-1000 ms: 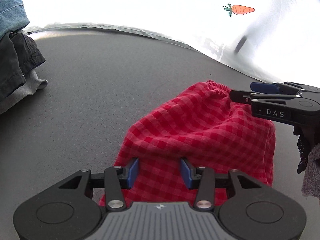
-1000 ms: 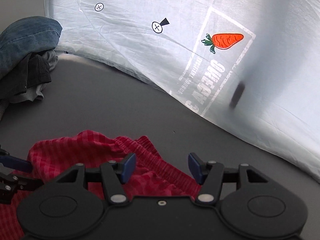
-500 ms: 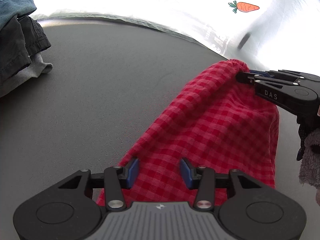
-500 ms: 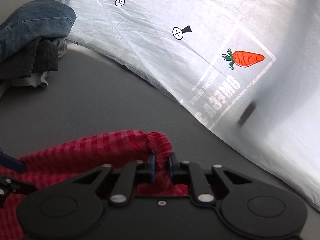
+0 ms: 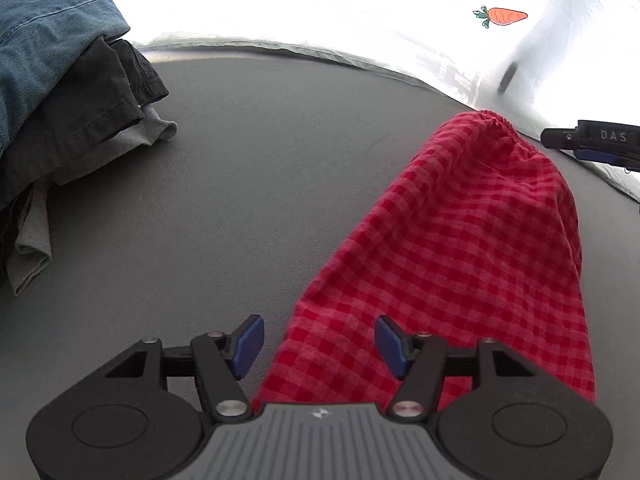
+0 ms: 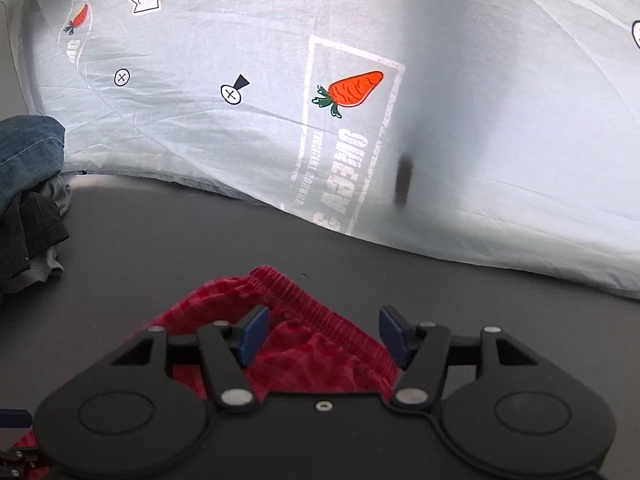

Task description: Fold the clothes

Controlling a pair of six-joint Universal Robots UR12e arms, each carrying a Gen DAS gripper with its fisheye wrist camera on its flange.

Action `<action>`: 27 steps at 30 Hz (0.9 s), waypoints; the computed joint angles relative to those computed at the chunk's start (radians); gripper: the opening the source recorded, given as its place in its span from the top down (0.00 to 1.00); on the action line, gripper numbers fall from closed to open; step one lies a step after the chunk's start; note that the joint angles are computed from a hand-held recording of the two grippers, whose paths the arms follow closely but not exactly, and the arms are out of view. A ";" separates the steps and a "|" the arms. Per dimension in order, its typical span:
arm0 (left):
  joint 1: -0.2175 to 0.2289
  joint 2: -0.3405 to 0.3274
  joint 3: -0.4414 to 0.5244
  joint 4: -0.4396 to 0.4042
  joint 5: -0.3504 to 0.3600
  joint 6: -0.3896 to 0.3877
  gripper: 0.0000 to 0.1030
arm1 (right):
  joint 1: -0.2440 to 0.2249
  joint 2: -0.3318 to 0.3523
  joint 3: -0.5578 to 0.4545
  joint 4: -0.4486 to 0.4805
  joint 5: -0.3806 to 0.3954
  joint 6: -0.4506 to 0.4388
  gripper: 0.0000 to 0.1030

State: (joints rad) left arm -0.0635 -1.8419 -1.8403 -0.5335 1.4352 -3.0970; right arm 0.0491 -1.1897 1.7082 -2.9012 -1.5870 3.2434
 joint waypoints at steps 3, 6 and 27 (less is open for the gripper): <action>0.007 0.027 -0.035 -0.010 0.029 -0.003 0.40 | -0.015 -0.102 0.113 0.049 0.072 0.079 0.38; 0.011 0.061 -0.070 -0.021 0.046 -0.026 0.40 | -0.012 -0.197 0.222 0.127 0.150 0.152 0.37; -0.143 0.249 -0.271 0.053 -0.074 0.675 0.41 | 0.086 -0.435 0.508 0.192 -0.114 0.408 0.34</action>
State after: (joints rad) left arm -0.2061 -1.5931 -2.1118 -0.4806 1.3613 -2.4220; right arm 0.1350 -1.6243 2.2166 -2.7097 -1.7007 3.6509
